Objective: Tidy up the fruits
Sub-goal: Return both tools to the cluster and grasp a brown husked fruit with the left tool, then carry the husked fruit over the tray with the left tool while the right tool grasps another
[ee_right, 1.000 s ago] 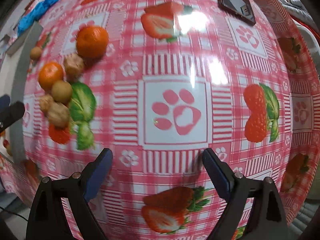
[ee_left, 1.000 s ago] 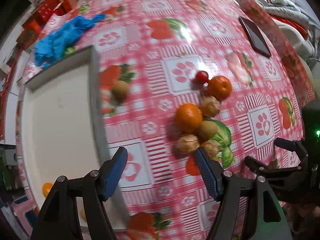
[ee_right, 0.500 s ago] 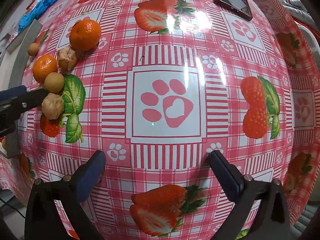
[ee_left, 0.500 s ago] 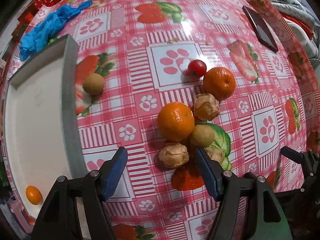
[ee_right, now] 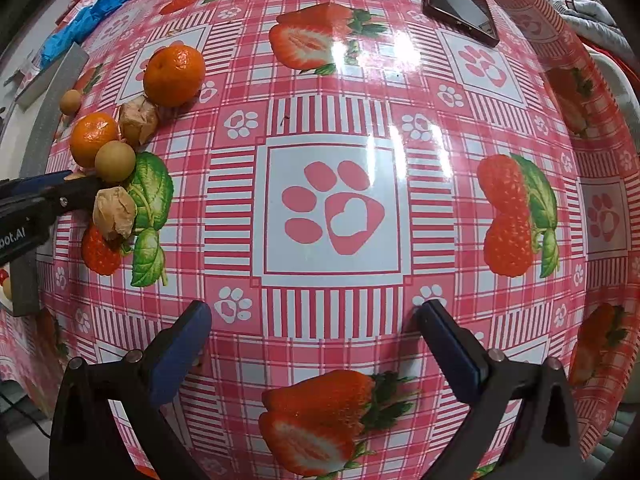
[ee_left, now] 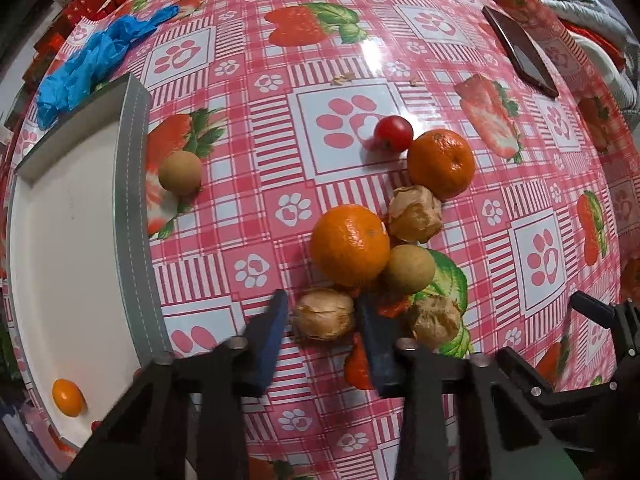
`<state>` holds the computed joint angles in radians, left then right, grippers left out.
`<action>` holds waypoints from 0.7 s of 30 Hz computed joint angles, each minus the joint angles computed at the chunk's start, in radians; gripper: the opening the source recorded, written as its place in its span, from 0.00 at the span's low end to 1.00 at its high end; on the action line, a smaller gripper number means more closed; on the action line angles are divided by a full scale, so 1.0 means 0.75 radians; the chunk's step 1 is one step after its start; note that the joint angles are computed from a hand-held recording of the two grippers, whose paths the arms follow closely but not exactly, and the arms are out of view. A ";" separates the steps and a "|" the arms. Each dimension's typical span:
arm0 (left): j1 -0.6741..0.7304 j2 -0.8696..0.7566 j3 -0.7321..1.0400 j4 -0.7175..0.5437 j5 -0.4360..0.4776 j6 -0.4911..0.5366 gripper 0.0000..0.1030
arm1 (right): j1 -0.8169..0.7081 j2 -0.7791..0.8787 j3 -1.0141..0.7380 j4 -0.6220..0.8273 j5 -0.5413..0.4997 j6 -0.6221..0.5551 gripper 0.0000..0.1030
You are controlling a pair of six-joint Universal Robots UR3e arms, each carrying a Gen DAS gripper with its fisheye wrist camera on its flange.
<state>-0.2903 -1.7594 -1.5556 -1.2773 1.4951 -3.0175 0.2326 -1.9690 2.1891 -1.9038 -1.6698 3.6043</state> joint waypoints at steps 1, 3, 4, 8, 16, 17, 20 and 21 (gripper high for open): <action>0.019 -0.001 0.009 -0.016 -0.021 0.005 0.28 | -0.024 0.000 0.004 -0.009 0.002 -0.023 1.00; 0.057 -0.001 0.023 -0.049 -0.046 0.006 0.28 | -0.026 0.011 -0.012 0.000 0.002 -0.027 1.00; 0.069 0.007 0.021 -0.056 -0.054 0.001 0.28 | -0.038 0.032 -0.029 0.008 0.008 -0.040 1.00; 0.111 0.104 -0.035 -0.052 -0.079 0.029 0.28 | -0.093 0.071 -0.091 0.024 0.100 -0.086 1.00; 0.216 0.260 -0.058 -0.086 -0.066 0.095 0.28 | 0.056 0.335 -0.335 -0.141 0.192 -0.100 0.91; 0.230 0.276 -0.063 -0.088 -0.060 0.097 0.28 | 0.070 0.390 -0.376 -0.153 0.201 -0.103 0.87; 0.306 0.326 -0.087 -0.097 -0.061 0.134 0.28 | 0.085 0.490 -0.453 -0.170 0.230 -0.103 0.73; 0.324 0.347 -0.103 -0.101 -0.057 0.140 0.28 | 0.089 0.515 -0.470 -0.174 0.233 -0.103 0.71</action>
